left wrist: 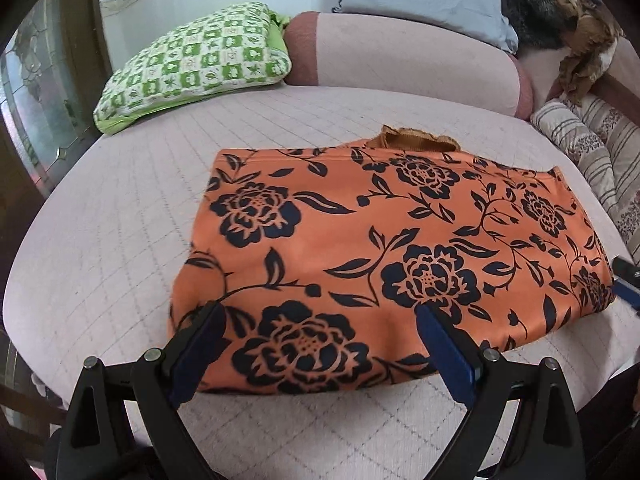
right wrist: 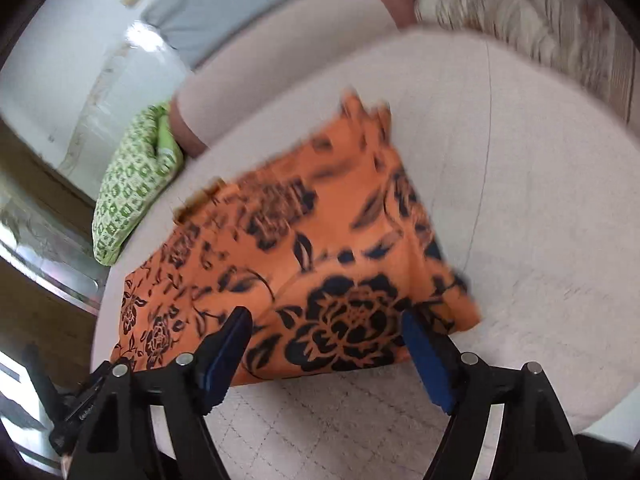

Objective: Fold small clothes

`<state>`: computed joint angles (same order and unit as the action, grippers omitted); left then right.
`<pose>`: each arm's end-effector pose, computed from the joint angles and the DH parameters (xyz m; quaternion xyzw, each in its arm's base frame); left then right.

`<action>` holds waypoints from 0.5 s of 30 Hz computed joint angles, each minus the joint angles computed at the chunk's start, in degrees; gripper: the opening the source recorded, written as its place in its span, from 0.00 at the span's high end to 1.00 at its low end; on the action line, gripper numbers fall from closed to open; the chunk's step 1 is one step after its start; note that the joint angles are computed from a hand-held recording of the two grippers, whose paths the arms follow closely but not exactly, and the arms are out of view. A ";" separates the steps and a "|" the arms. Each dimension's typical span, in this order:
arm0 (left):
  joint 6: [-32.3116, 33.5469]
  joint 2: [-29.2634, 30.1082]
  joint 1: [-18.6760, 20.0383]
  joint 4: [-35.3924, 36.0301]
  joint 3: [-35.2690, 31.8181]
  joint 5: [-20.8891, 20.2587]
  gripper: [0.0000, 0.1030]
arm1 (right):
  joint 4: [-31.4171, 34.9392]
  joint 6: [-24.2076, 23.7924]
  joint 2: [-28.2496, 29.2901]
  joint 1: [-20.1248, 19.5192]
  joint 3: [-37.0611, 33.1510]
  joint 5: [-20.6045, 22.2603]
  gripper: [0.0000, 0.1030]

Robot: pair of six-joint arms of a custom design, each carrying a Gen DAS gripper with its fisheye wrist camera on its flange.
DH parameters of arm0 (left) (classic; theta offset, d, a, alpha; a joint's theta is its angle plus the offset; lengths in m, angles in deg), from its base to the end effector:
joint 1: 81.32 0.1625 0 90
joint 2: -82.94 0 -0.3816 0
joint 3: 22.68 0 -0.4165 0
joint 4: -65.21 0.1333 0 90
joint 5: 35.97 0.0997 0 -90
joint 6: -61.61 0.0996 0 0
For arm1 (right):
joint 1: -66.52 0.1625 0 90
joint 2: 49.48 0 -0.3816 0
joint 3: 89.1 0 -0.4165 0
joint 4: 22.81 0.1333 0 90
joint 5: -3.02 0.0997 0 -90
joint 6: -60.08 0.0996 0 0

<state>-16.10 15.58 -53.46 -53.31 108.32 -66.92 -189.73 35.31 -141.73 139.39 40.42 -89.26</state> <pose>-0.2372 -0.3728 0.0422 0.0349 0.8421 -0.3512 0.4078 -0.0109 -0.4746 0.2786 0.0559 -0.9389 0.3100 0.1387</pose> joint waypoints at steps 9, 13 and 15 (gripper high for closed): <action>-11.67 -7.21 -4.01 6.80 4.27 0.45 0.06 | -3.32 -0.99 -3.12 -2.62 2.67 2.41 0.22; -27.08 -18.74 -5.52 10.25 11.21 -0.04 0.07 | -7.70 -1.90 -2.26 -1.59 3.47 3.02 0.22; -24.80 -21.43 -3.55 6.01 13.49 -1.62 0.10 | -7.38 -2.92 -2.16 -1.25 3.48 3.19 0.22</action>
<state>-40.90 -5.85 -57.01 -47.30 121.81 -68.53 -197.11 32.40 -143.89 138.14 43.90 -86.07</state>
